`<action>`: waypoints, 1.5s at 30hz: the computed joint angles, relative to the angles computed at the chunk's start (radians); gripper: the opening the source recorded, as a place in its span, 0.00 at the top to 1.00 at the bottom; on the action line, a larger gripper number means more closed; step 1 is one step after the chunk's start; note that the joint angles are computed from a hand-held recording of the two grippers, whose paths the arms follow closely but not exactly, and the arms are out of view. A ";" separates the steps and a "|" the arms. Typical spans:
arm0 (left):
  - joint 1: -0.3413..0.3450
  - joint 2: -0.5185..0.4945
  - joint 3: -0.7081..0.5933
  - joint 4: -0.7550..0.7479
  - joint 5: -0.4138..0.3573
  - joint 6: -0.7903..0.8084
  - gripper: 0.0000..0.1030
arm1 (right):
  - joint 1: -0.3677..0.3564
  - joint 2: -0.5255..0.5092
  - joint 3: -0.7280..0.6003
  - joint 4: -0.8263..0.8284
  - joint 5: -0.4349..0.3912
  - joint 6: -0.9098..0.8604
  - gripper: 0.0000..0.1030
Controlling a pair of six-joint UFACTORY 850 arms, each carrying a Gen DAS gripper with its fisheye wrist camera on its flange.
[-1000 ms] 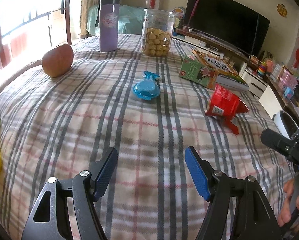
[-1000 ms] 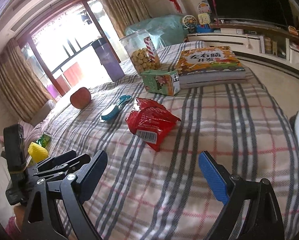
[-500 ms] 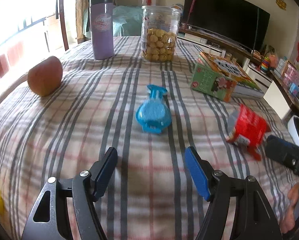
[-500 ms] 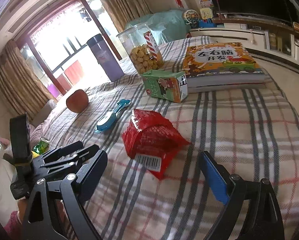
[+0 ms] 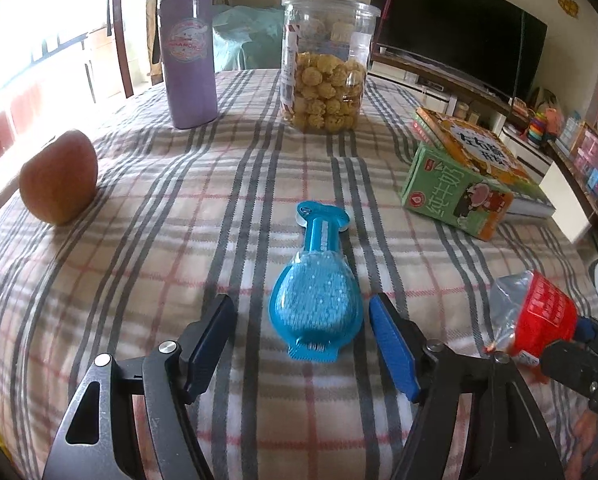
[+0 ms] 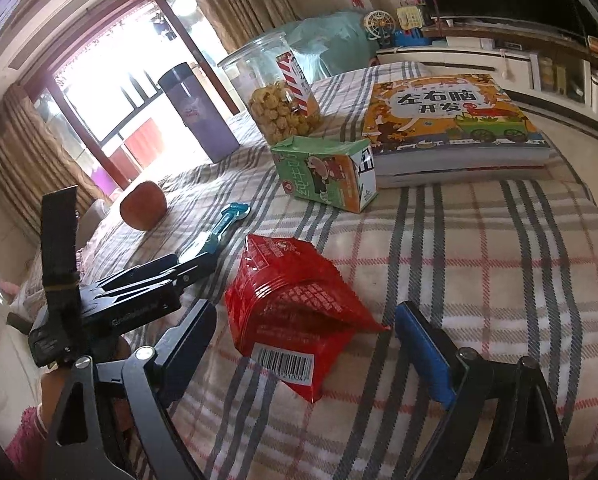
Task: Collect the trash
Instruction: 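Grasp blue plastic toy with left tool while right tool grasps red snack bag, then carry the blue toy and red snack bag over the trash bin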
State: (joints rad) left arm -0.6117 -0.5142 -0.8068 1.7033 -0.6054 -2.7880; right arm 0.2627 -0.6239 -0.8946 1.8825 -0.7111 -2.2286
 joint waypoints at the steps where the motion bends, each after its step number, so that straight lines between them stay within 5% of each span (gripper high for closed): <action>1: 0.004 -0.004 -0.003 0.012 0.002 -0.002 0.41 | 0.000 -0.002 -0.002 -0.004 -0.001 0.003 0.15; 4: 0.006 -0.013 -0.016 0.005 0.012 0.024 0.56 | -0.006 -0.013 -0.012 -0.031 -0.016 0.036 0.24; 9: -0.014 -0.007 -0.010 0.001 -0.012 0.017 0.56 | -0.011 -0.012 -0.008 -0.037 -0.025 0.044 0.35; 31: -0.332 0.084 0.047 -0.119 -0.137 -0.163 0.56 | -0.165 0.107 0.156 -0.073 -0.106 -0.053 0.40; 45: -0.397 0.034 -0.061 -0.152 -0.124 -0.073 0.56 | -0.321 0.153 0.210 -0.122 -0.154 -0.061 0.40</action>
